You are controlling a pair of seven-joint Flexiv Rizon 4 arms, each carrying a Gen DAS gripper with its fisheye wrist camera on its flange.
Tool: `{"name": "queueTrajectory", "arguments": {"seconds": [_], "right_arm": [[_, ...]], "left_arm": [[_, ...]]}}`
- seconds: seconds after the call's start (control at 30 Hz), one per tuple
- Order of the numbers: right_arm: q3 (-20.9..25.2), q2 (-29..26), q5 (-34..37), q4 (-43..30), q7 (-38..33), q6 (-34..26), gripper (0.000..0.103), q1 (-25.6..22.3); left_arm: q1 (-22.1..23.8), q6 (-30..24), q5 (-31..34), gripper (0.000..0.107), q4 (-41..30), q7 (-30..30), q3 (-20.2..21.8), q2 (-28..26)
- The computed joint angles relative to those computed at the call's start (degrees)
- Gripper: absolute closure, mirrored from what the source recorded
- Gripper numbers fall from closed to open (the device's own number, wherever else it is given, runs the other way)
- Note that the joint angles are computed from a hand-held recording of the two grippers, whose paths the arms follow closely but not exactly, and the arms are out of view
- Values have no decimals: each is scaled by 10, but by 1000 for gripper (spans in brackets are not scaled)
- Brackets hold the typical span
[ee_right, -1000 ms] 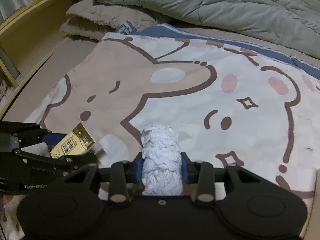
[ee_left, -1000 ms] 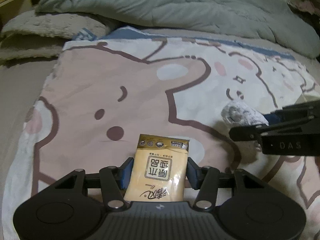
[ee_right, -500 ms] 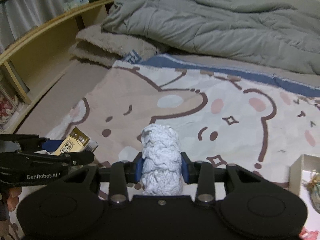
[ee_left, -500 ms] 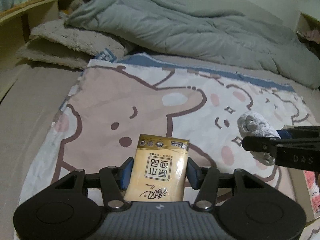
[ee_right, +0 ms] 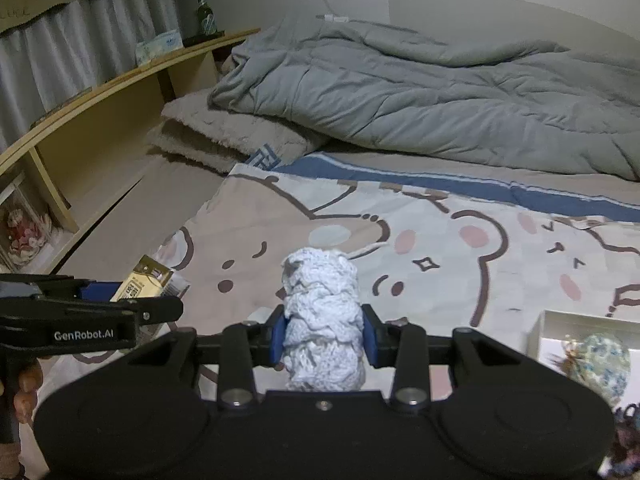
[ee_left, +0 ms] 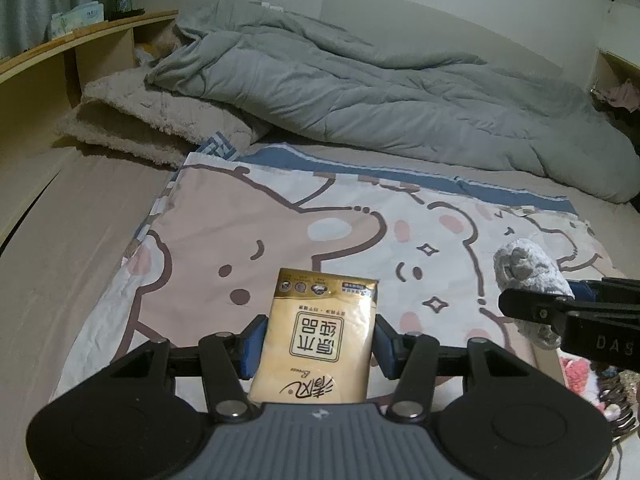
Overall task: Organize objects
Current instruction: 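Carry the tissue pack and knitted roll over the white box with both tools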
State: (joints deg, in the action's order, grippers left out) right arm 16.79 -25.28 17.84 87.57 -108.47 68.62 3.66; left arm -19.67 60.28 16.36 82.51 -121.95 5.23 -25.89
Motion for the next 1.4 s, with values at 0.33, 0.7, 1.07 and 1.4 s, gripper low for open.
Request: {"name": "queueTrajectory", "arguments": {"seconds": [0.33, 0.7, 1.07, 1.4], "right_arm": [[-3, 43, 34, 35, -33, 9, 65, -33], [-35, 72, 51, 50, -58, 4, 65, -55], [-56, 79, 64, 64, -70, 19, 64, -83], [-71, 70, 56, 67, -44, 39, 64, -116]], "left_arm": [[-35, -20, 31, 52, -32, -38, 0, -3], [-62, -36, 34, 52, -97, -43, -11, -41], [-87, -42, 11, 52, -162, -19, -17, -90], [-107, -58, -30, 52, -264, 38, -29, -164]]}}
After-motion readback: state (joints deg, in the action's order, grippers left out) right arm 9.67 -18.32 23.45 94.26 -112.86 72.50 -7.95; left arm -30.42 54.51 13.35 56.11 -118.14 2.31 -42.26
